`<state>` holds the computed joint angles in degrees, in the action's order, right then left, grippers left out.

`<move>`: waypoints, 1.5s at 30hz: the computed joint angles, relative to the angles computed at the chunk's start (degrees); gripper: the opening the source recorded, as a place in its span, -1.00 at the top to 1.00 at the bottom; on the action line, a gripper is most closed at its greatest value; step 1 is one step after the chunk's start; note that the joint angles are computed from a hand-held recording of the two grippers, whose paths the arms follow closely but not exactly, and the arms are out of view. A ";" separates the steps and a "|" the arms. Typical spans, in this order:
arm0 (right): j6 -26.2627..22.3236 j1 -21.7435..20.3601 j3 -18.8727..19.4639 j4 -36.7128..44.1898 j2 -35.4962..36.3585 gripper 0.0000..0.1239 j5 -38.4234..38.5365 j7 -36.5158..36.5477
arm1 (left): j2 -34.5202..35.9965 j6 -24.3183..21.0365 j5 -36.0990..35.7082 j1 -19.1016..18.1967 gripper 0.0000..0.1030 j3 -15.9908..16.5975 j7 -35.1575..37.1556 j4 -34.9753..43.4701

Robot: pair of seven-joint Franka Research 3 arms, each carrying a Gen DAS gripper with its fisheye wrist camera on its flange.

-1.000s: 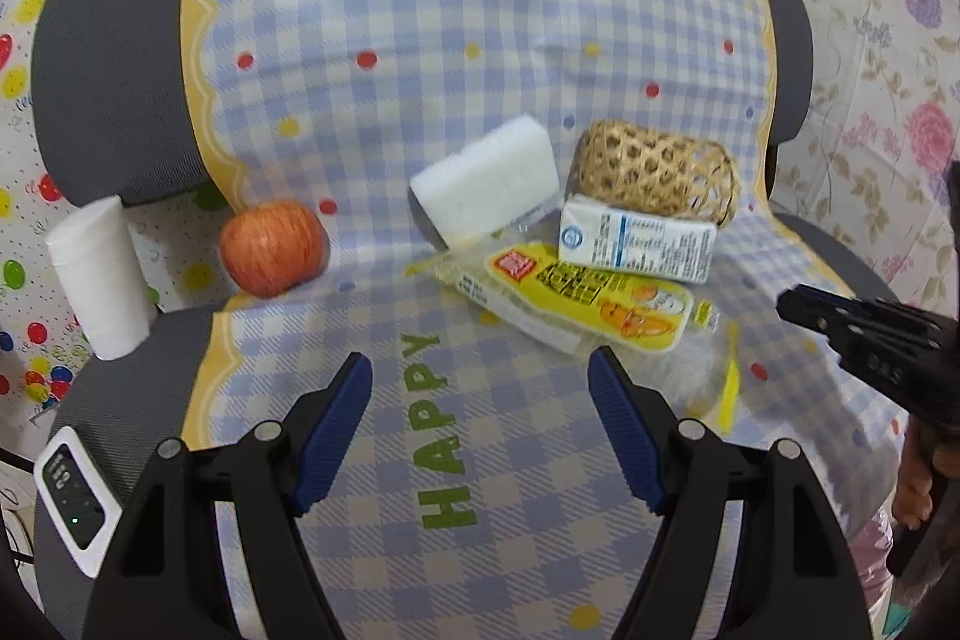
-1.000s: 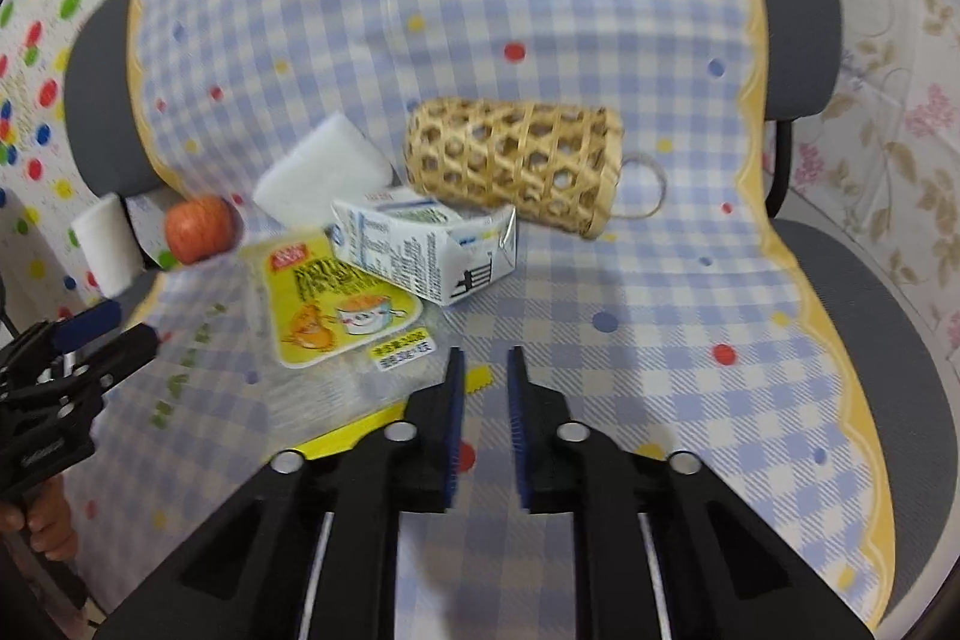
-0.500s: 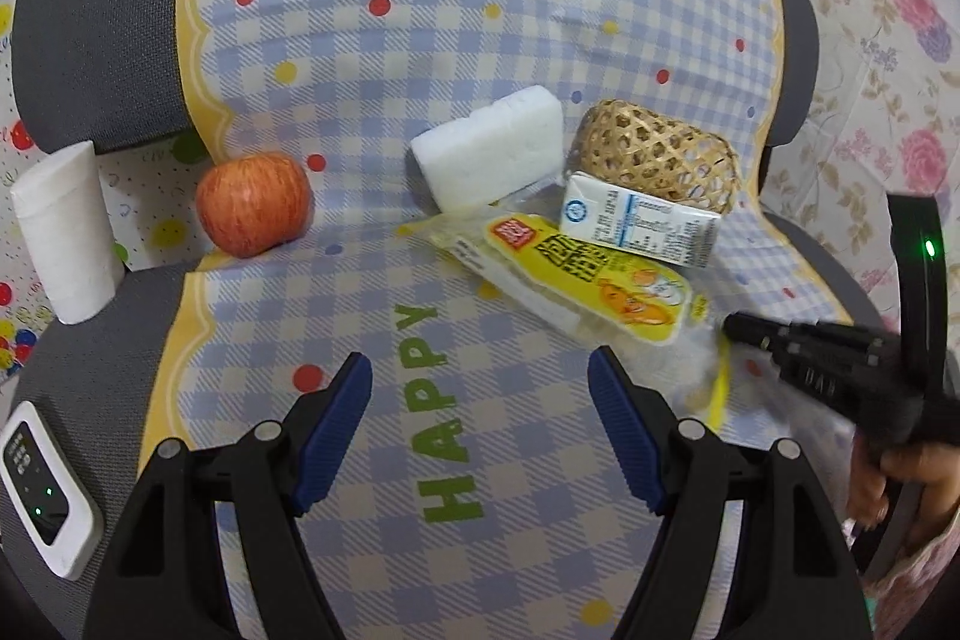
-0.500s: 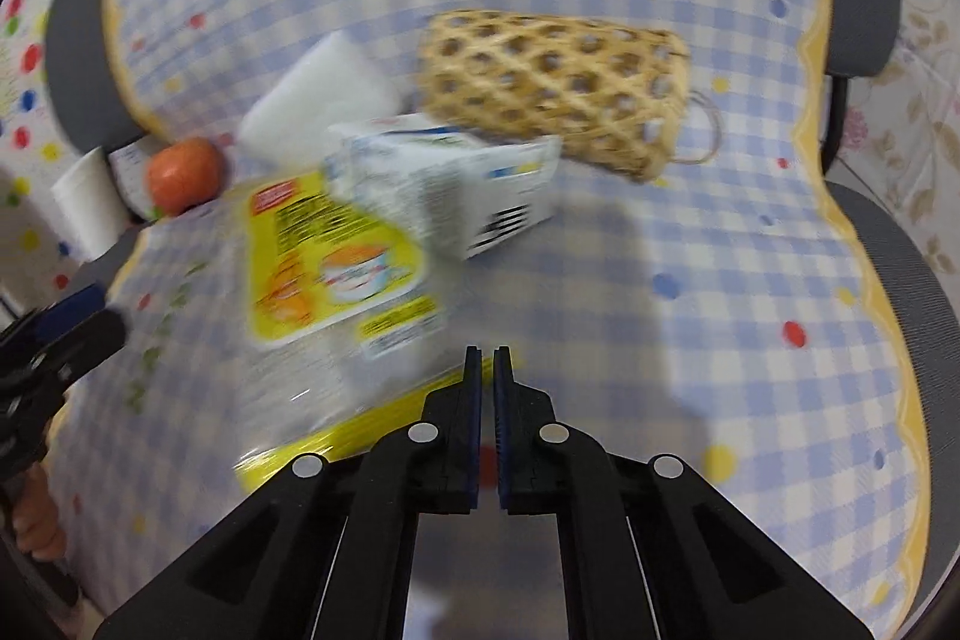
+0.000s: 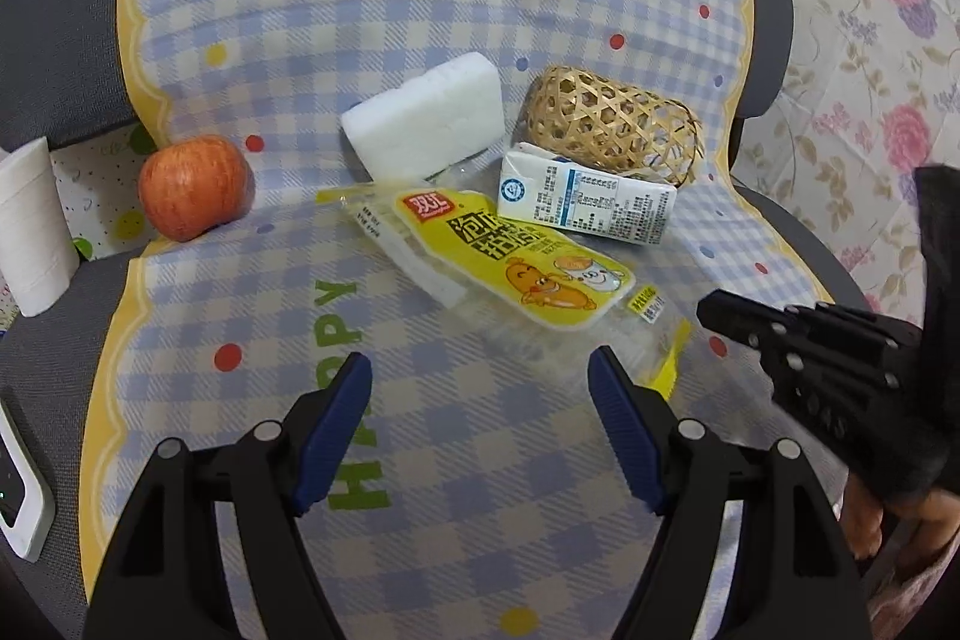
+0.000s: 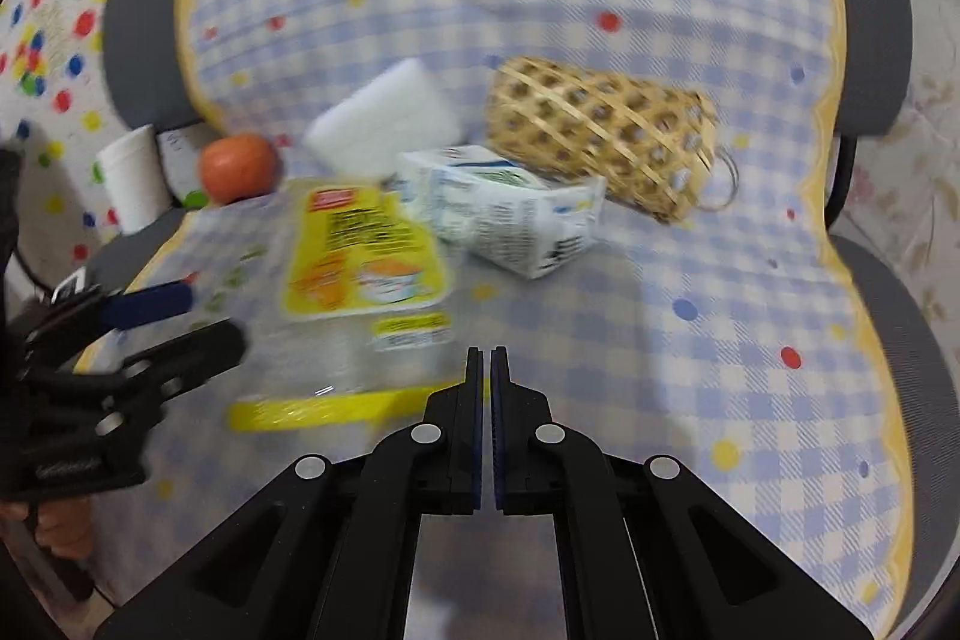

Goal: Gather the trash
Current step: 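Move both open grippers back over the chair seat toward the snack bag, then close the left gripper on the yellow snack bag and lift it, then grasp the white milk carton with the right gripper while the left holds the snack bag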

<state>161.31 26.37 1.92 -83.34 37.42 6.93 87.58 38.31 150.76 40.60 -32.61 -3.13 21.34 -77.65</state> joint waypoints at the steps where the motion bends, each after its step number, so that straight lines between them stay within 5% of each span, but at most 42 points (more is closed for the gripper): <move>1: -1.55 0.23 -0.89 2.09 1.38 0.95 -0.06 1.31 | 0.15 -0.36 0.00 -0.12 -0.41 0.12 -0.12 0.27; 5: -4.56 -1.39 0.32 6.22 4.19 0.97 0.77 1.03 | -1.03 0.98 -0.22 0.61 -0.41 0.17 -1.38 -1.87; 10: -2.46 -3.25 4.56 2.27 1.93 0.97 4.34 -5.27 | -1.74 4.55 -2.05 2.45 -0.41 -1.12 -1.46 -3.91; 13: -3.22 -6.32 9.75 0.96 1.23 0.98 9.50 -11.86 | -0.63 5.24 -4.09 3.03 -0.41 -2.02 0.53 -2.90; 20: -2.53 -5.36 9.01 0.31 0.98 0.98 12.88 -14.41 | 3.22 5.72 -9.10 2.90 -0.27 -2.21 3.59 1.70; 24: -1.55 -5.19 8.79 -0.86 0.36 0.98 14.24 -15.56 | 4.07 8.95 -12.05 3.70 0.14 -2.65 2.85 2.39; 29: -1.42 -4.86 8.47 -1.72 -0.37 0.94 15.06 -15.18 | 0.48 11.77 -8.50 0.65 0.68 2.49 -2.84 -1.40; 36: 2.99 -4.08 6.19 -7.51 -4.65 0.85 14.47 -12.56 | -9.29 4.86 8.30 -5.06 0.74 9.02 -12.51 -9.46; 38: 4.02 -3.78 5.48 -7.92 -4.99 0.61 13.89 -11.30 | -11.37 1.95 14.13 -6.61 0.74 10.33 -15.83 -10.79; 45: 5.40 -2.58 3.09 -4.35 -2.87 0.25 10.50 -7.08 | -12.00 -5.64 22.35 -5.86 0.74 8.31 -18.37 -9.68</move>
<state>166.71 23.79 5.01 -87.69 34.55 17.43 80.50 26.30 145.12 62.95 -38.47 5.18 2.97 -87.33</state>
